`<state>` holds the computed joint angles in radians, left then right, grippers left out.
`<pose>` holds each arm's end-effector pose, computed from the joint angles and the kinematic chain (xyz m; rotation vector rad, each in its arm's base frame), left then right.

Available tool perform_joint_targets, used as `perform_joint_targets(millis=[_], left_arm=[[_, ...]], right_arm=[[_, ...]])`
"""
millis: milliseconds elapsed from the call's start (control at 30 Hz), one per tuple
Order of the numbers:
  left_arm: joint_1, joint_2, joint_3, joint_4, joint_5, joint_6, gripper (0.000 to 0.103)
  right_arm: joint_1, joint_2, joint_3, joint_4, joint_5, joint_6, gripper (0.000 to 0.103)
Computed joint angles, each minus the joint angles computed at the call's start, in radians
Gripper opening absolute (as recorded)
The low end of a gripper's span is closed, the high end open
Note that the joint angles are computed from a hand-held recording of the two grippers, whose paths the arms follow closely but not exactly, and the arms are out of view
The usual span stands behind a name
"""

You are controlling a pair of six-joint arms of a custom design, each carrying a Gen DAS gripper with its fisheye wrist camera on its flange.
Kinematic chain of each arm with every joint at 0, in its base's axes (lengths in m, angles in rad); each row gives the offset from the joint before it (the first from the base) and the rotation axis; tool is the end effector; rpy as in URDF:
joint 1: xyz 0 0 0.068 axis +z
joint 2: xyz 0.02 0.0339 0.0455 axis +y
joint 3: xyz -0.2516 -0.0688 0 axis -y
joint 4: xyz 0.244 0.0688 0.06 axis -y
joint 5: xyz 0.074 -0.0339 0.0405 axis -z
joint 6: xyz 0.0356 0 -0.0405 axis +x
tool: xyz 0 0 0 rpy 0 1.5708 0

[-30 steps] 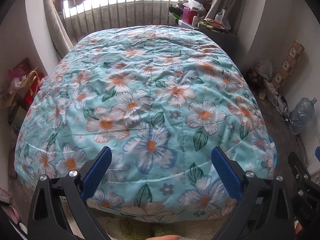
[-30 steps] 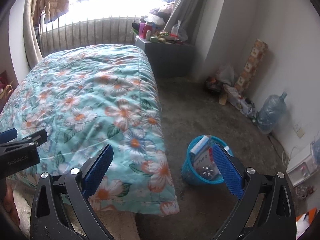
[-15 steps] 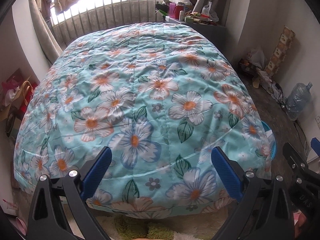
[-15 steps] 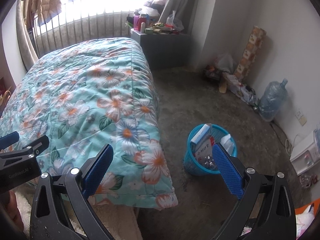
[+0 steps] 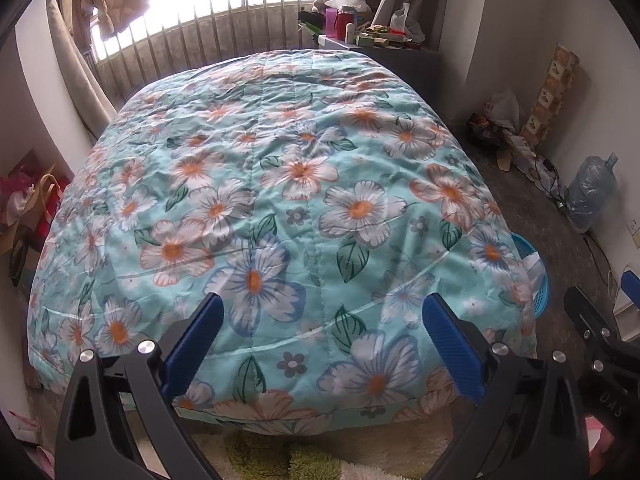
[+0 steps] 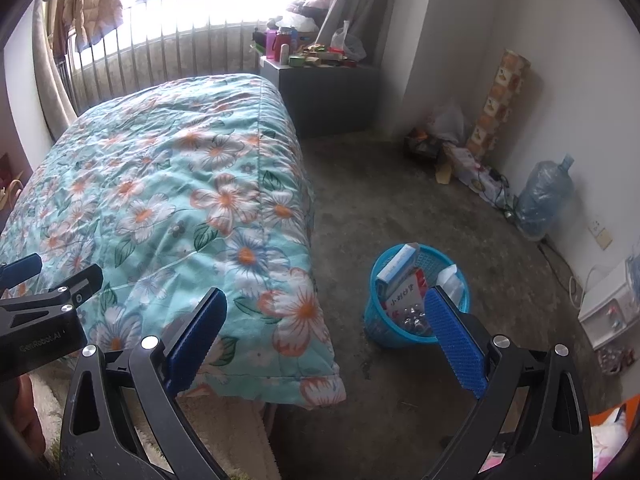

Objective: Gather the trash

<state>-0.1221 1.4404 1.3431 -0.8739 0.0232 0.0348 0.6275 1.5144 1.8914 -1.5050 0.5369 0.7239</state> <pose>0.2955 -0.0371 0.3085 0.2084 2.5343 -0.0638 0.2174 0.1352 0.4158 0.2711 2.4536 -0.1820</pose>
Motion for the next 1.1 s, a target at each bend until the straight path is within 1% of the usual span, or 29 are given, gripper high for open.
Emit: perform_joint_targets(millis=[500, 1100], left_arm=[[0.031, 0.022, 0.024, -0.014, -0.018, -0.019, 0.097], [0.019, 0.021, 0.014, -0.008, -0.035, -0.023, 0.097]], right_arm=[[-0.028, -0.009, 0.0, 0.003, -0.02, -0.036, 0.095], [-0.033, -0.025, -0.035, 0.008, -0.029, -0.028, 0.095]])
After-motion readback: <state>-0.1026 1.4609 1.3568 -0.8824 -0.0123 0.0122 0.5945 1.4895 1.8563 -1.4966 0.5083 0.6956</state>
